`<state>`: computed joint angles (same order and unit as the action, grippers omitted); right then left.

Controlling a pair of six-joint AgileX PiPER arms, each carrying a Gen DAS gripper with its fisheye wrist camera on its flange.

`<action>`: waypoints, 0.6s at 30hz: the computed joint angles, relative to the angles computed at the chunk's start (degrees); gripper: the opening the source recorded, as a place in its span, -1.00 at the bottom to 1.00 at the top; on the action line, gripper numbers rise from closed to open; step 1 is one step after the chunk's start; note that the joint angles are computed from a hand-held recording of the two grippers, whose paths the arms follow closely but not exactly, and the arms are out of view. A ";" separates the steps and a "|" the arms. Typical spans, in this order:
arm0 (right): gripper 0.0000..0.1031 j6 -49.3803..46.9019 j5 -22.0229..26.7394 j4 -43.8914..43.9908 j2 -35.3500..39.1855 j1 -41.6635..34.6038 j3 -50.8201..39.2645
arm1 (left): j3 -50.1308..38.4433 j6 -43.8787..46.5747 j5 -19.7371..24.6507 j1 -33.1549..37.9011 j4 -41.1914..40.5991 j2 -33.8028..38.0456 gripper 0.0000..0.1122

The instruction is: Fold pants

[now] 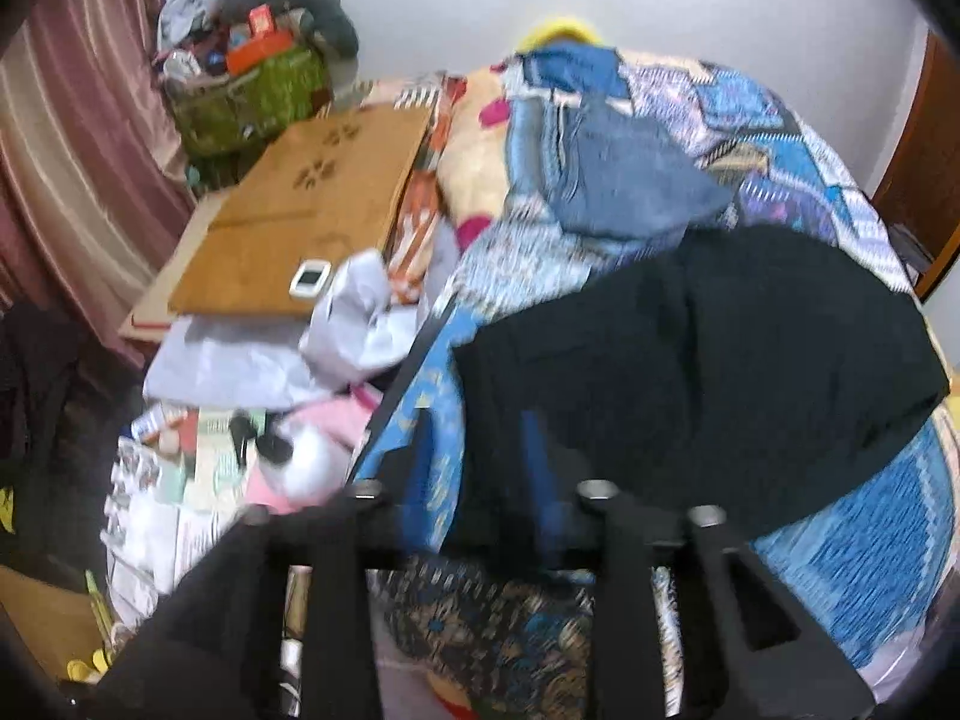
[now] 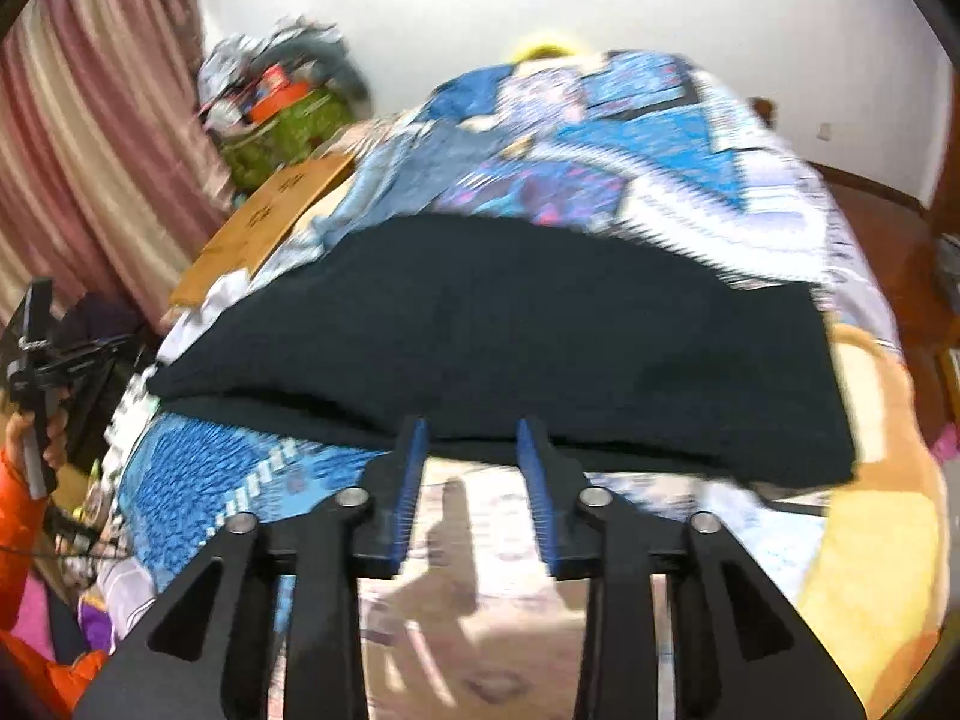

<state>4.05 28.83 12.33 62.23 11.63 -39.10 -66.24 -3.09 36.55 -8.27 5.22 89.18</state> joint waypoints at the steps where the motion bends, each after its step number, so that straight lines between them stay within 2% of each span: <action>1: -0.14 -1.48 0.25 0.66 -0.98 -2.85 0.35 | -1.05 -0.86 -0.19 -0.91 0.69 0.55 -0.09; 4: -0.07 -6.63 0.77 3.42 -1.72 -11.81 0.85 | -4.94 -3.42 -0.24 -4.16 2.78 3.32 0.15; 10: 0.05 -14.83 0.17 7.10 2.48 -27.65 1.58 | -13.03 -5.07 1.67 -9.74 3.31 12.13 0.23; 12: 0.05 -16.52 -0.47 7.89 5.18 -30.90 1.79 | -15.47 -6.14 2.72 -11.29 4.30 15.57 0.23; 18: 0.05 -29.16 -2.16 19.84 14.12 -38.13 3.13 | -18.66 -8.15 5.13 -13.21 4.54 22.85 0.31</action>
